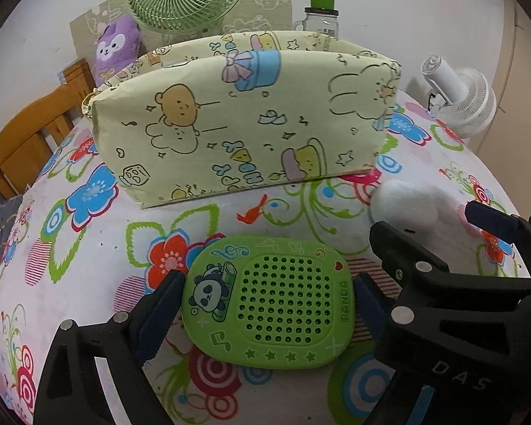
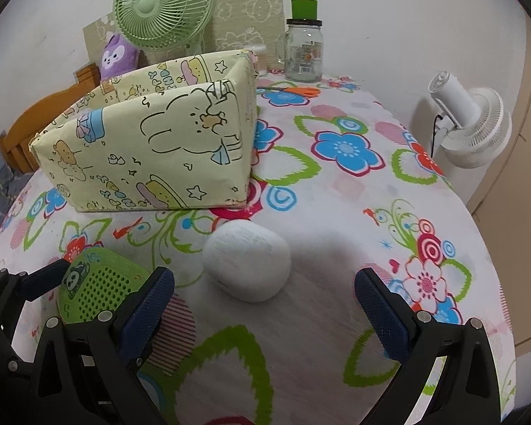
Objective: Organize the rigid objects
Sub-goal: 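Grasp the white earbud case with the right tool while the left grasps the green speaker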
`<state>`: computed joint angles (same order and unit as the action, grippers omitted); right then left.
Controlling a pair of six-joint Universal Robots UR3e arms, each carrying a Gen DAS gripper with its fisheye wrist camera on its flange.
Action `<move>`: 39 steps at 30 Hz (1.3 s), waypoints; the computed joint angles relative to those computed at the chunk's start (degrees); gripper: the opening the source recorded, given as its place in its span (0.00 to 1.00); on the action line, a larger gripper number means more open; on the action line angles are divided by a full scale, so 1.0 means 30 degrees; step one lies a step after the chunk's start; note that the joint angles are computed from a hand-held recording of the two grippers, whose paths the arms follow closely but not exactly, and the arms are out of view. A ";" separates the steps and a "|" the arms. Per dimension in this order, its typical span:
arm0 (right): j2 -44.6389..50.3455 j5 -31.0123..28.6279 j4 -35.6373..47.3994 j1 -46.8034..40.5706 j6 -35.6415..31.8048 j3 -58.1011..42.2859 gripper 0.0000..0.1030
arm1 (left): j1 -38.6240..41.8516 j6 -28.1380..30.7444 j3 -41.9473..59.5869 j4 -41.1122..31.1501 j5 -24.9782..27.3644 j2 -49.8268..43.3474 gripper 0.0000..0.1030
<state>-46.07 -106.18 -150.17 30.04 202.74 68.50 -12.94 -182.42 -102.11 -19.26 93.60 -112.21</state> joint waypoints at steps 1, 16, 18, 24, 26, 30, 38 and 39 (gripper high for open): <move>0.0159 -0.0140 0.0163 0.0021 0.0082 -0.0274 1.00 | 0.0045 -0.0003 0.0050 -0.0009 -0.0019 -0.0038 0.92; 0.1689 -0.0012 0.3650 -0.0153 0.0761 -0.3846 0.84 | 0.0775 0.0307 0.0866 -0.0658 -0.0745 -0.0421 0.92; 0.2019 -0.0206 0.4065 -0.0080 0.0682 -0.4511 0.80 | 0.0802 0.0356 0.0964 -0.0680 -0.0772 -0.0490 0.92; 0.2474 -0.0485 0.4378 0.0135 0.0120 -0.5415 0.57 | 0.0779 0.0518 0.0974 -0.0538 -0.0743 -0.0568 0.92; 0.2465 -0.0507 0.4437 0.0144 0.0128 -0.5431 0.57 | 0.0755 0.0533 0.0969 -0.0509 -0.0687 -0.0568 0.92; 0.2407 -0.0443 0.4690 0.0207 0.0225 -0.5503 0.57 | 0.0716 0.0547 0.0734 -0.0348 -0.0542 -0.0398 0.92; 0.1767 -0.0467 0.4240 0.0515 0.0341 -0.4693 0.57 | 0.0703 0.0422 -0.0153 -0.0010 -0.0454 0.0454 0.92; 0.1657 -0.0516 0.4161 0.0573 0.0361 -0.4571 0.57 | 0.0695 0.0404 -0.0314 0.0062 -0.0434 0.0633 0.92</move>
<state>-41.10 -107.73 -137.68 31.75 203.82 54.79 -10.86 -181.21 -103.05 -19.08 92.30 -110.31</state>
